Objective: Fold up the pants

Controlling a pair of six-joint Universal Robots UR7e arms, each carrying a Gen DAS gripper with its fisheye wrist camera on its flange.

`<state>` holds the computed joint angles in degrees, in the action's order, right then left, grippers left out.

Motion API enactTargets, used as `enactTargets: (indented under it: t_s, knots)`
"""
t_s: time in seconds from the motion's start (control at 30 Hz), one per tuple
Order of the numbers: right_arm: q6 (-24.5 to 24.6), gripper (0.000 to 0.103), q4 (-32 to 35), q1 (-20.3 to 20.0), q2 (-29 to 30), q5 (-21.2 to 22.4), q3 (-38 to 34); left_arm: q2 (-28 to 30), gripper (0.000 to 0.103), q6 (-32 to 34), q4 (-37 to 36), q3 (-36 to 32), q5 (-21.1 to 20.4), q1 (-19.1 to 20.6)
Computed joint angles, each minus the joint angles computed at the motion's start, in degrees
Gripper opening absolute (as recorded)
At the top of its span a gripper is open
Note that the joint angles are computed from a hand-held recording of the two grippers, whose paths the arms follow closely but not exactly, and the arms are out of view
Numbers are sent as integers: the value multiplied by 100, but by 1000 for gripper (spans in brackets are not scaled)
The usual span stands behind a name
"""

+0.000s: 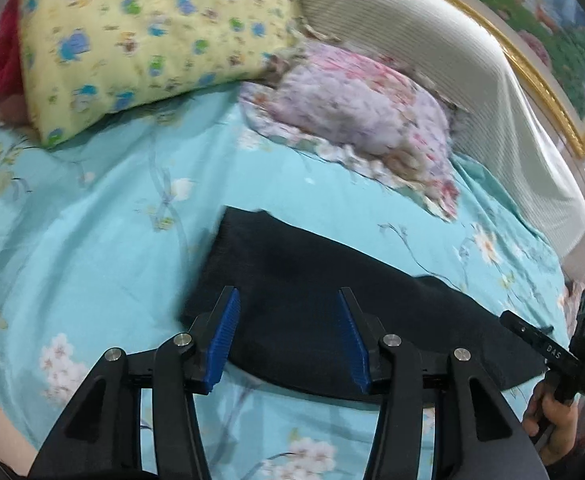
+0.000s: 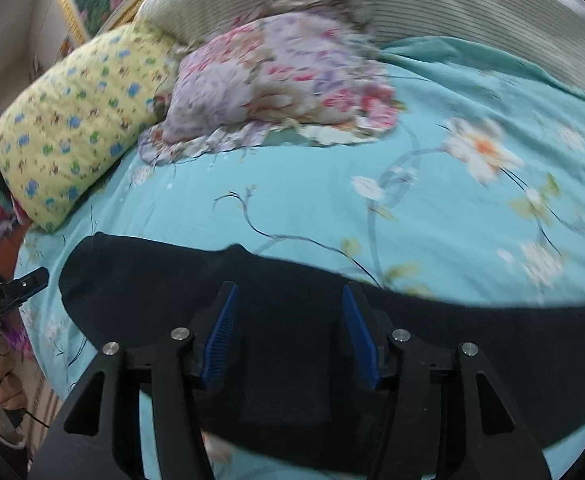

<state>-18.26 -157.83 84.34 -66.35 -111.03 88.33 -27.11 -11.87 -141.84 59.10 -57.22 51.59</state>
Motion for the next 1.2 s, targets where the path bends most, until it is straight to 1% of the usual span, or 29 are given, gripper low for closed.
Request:
enactTargets:
  t_s: [0.1,0.3,0.43,0.53,0.77,0.83,0.97,1.07,1.13,1.2]
  knots:
    - [220,56,-209,-106,-376,15,420,139,51,6,165,-142,-159,-58]
    - [693,56,-545,-415,-1003,93,1051,449,55,131,530,-464,-427,-209]
    - [853,56,-787,-587,-1363,101,1426,664,60,283,787,-701,-586,-327]
    - [997,56,-934,-732,-1612,143,1654,842,61,378,1004,-926,-729,-397]
    - [1333,56,-1248,-1069,-2071,235,2026,1276,66,660,1401,-1497,-865,-558]
    - [1406,57,-1338,-1160,-2171,218,2088,1442,67,726,1599,-1745,-917,-603]
    - [1623,61,-1513,-1367,-2358,251,2204,1808,69,838,1996,-2323,-1065,-682]
    - [1828,62,-1586,-1523,-2463,226,2250,2139,70,1001,2322,-2870,-1099,-751]
    - [1969,62,-1624,-1664,-2524,315,2267,2430,71,1124,2613,-3378,-1161,-795]
    - [2068,62,-1636,-1742,-2538,294,2246,2868,71,1262,3084,-4186,-1274,-836]
